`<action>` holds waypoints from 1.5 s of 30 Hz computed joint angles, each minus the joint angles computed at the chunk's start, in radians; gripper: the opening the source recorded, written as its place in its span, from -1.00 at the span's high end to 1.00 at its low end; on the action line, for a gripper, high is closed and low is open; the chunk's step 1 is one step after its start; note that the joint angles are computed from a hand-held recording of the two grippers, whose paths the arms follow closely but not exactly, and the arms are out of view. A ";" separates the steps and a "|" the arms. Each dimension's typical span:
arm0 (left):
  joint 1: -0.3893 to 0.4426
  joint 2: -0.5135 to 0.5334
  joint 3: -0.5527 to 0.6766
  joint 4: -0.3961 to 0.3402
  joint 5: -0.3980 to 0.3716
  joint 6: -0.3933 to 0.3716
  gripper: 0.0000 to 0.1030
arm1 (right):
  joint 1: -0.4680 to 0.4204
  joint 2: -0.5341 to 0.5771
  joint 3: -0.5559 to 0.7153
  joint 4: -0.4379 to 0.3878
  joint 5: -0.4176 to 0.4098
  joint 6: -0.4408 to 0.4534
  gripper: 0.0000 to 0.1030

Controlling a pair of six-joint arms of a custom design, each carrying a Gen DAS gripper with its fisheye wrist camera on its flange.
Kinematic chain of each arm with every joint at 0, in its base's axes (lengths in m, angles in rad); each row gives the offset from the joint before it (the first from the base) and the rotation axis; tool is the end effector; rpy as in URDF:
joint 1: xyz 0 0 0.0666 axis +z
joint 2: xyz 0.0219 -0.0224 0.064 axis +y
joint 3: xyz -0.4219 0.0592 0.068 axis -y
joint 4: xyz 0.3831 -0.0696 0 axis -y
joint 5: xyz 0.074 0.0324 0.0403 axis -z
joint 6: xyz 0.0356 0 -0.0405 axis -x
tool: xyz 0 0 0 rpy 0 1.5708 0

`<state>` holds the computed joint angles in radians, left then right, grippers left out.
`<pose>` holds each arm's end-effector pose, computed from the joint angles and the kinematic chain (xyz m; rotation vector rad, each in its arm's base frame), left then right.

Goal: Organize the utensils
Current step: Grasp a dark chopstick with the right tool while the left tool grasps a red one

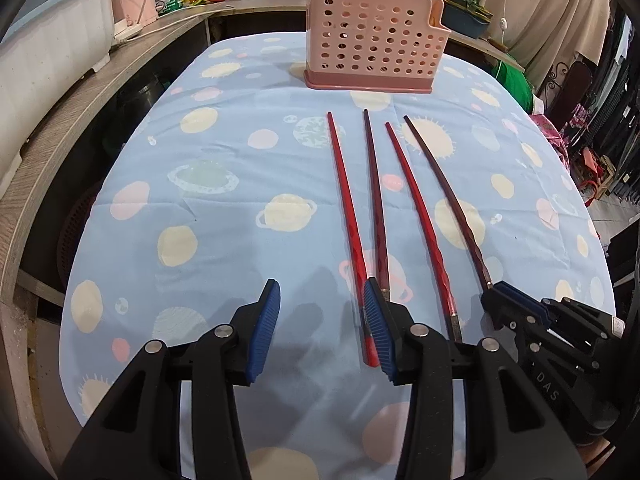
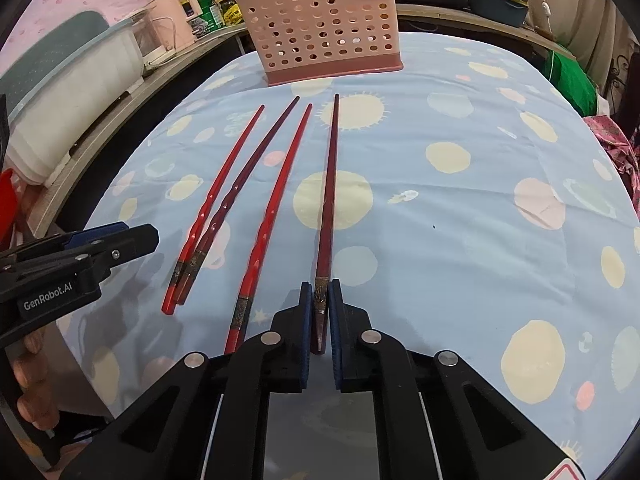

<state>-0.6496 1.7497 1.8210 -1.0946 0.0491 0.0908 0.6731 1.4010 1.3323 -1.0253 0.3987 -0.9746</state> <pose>0.4788 -0.3664 0.4673 0.7426 2.5225 -0.3273 0.3597 0.2686 0.4366 0.5028 2.4829 0.1039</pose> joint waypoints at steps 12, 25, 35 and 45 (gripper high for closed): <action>-0.018 -0.007 -0.027 -0.016 0.017 -0.011 0.10 | 0.004 -0.012 -0.013 0.003 0.004 -0.017 0.86; -0.015 0.007 -0.038 -0.025 -0.017 -0.008 0.10 | 0.006 -0.015 -0.017 0.006 0.004 -0.018 0.86; -0.025 -0.001 -0.054 0.000 -0.058 -0.027 0.19 | 0.007 -0.015 -0.018 0.006 0.006 -0.016 0.86; -0.023 -0.002 -0.052 -0.002 -0.031 -0.036 0.86 | 0.008 -0.017 -0.016 0.004 0.006 -0.019 0.87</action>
<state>-0.6723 1.7476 1.7689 -1.0962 0.0185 0.0544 0.6811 1.3836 1.3166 -1.0210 0.4051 -0.9937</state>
